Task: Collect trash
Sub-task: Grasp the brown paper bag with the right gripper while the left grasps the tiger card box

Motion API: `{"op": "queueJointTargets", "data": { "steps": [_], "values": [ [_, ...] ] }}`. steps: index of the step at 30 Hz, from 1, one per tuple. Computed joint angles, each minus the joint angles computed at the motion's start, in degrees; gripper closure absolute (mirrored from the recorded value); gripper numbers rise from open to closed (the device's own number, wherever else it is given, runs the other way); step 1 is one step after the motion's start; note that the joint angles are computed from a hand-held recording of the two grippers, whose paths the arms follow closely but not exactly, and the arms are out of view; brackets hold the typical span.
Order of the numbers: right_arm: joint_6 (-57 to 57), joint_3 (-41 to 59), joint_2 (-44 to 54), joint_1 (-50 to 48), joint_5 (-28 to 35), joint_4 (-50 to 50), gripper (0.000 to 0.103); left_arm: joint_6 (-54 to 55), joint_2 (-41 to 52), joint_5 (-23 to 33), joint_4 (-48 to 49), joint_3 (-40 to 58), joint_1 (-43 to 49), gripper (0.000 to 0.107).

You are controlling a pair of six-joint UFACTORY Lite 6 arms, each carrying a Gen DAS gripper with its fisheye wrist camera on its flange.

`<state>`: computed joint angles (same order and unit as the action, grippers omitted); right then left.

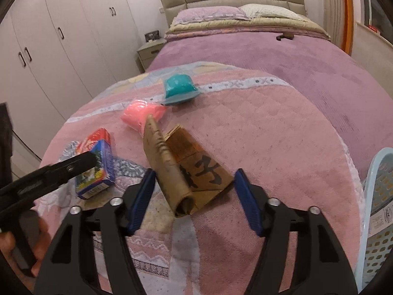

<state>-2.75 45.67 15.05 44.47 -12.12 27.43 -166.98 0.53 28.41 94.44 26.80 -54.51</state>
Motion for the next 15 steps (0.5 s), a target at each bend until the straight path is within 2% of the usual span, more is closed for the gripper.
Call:
{"op": "queueJointTargets", "data": {
  "steps": [3, 7, 10, 15],
  "values": [
    [3.9, -2.2, -2.0, 0.5, -2.1, -3.8, 0.069, 9.9, 4.8, 0.4, -7.9, 5.9, 0.4, 0.023],
    [0.1, -4.3, -4.2, 1.9, -3.8, -0.2, 0.084, 23.9, 11.6, 4.1, -20.1, 13.8, -1.3, 0.023],
    [2.1, -5.7, -5.7, 1.8, -4.6, -2.3, 0.093, 29.6, 14.1, 7.8, -25.1, 16.7, -3.3, 0.03],
    [0.1, -8.8, -8.7, 3.7, -6.7, 0.7, 0.096, 27.1, 11.6, 7.9, -22.2, 14.2, -6.0, 0.041]
  ]
}}
